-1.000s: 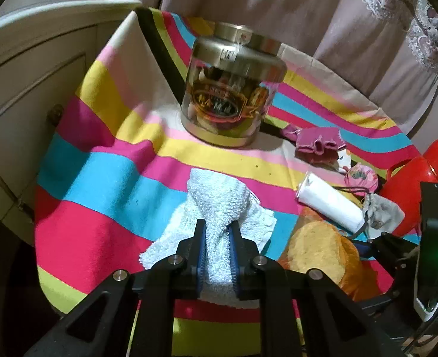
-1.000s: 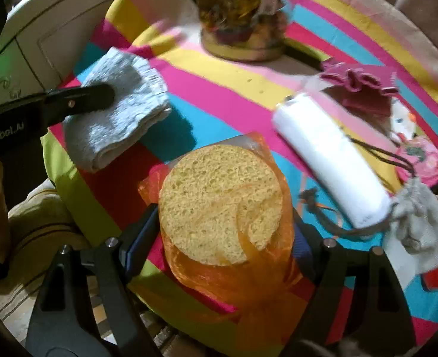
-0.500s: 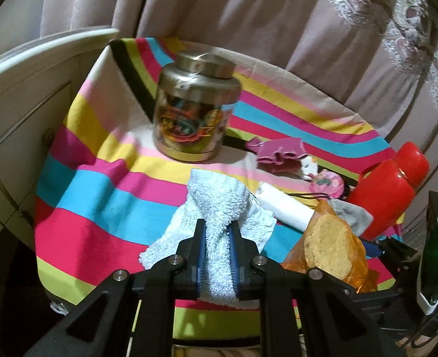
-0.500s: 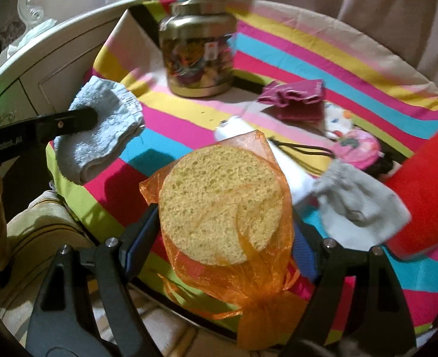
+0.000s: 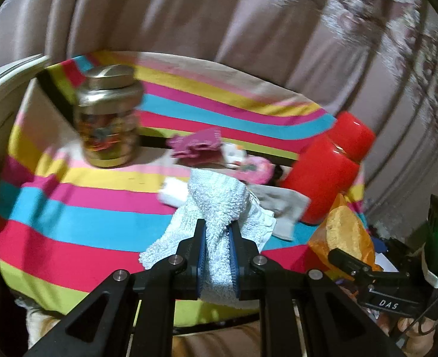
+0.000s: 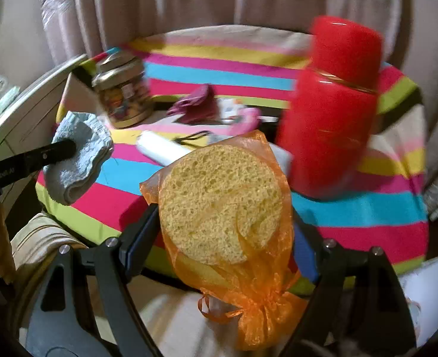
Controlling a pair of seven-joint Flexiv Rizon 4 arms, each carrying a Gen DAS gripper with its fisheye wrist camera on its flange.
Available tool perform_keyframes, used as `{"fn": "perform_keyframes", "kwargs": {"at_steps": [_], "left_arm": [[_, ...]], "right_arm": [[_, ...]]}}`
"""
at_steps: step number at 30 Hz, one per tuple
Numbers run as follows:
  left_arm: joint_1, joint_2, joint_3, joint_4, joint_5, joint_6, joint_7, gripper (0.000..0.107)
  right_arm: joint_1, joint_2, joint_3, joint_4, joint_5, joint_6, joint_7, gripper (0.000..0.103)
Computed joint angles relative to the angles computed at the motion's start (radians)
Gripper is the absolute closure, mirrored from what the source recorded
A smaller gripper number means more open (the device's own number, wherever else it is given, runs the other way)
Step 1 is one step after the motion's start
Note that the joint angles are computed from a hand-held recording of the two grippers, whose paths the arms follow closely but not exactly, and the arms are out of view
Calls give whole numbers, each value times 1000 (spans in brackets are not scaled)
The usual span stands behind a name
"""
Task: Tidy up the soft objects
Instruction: 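Carry the towel and orange mesh bag to the white box and open both grippers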
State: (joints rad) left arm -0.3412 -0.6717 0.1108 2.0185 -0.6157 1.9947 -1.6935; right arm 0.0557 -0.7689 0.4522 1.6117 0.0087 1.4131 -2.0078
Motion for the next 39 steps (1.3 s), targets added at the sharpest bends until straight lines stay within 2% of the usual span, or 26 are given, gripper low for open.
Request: {"fn": "perform_keyframes", "kwargs": {"at_steps": [4,8,13,16,23,31,33,35,39], "left_arm": [[-14,-19,-16,-67,28,-38,22,92],[-21,-47,-38,-146,75,-88,34,92],[-33,-100,-60,-275,143,-179,43,92],[-22,-134,-96,-360,196,-238,48,92],[-30,-227,-147,-565,291,-373,53,92],[-62,-343,-172,-814,362,-538,70,92],[-49,-373,-210,-866,370,-570,96,92],[-41,-402,-242,-918,373,-607,127,86],[-47,-435,-239,-973,374,-660,133,78]], "right_arm": [[-61,28,-1,26,24,22,-3,20],[-118,62,-36,57,44,48,18,20],[-154,88,-127,79,40,70,98,20],[-154,93,-218,90,23,85,169,20],[-189,80,-332,94,-37,80,293,20],[-237,58,-353,75,-75,58,366,20],[-249,51,-346,62,-79,42,376,20],[-241,46,-359,59,-84,34,395,19],[-227,47,-385,65,-97,31,428,16]]}}
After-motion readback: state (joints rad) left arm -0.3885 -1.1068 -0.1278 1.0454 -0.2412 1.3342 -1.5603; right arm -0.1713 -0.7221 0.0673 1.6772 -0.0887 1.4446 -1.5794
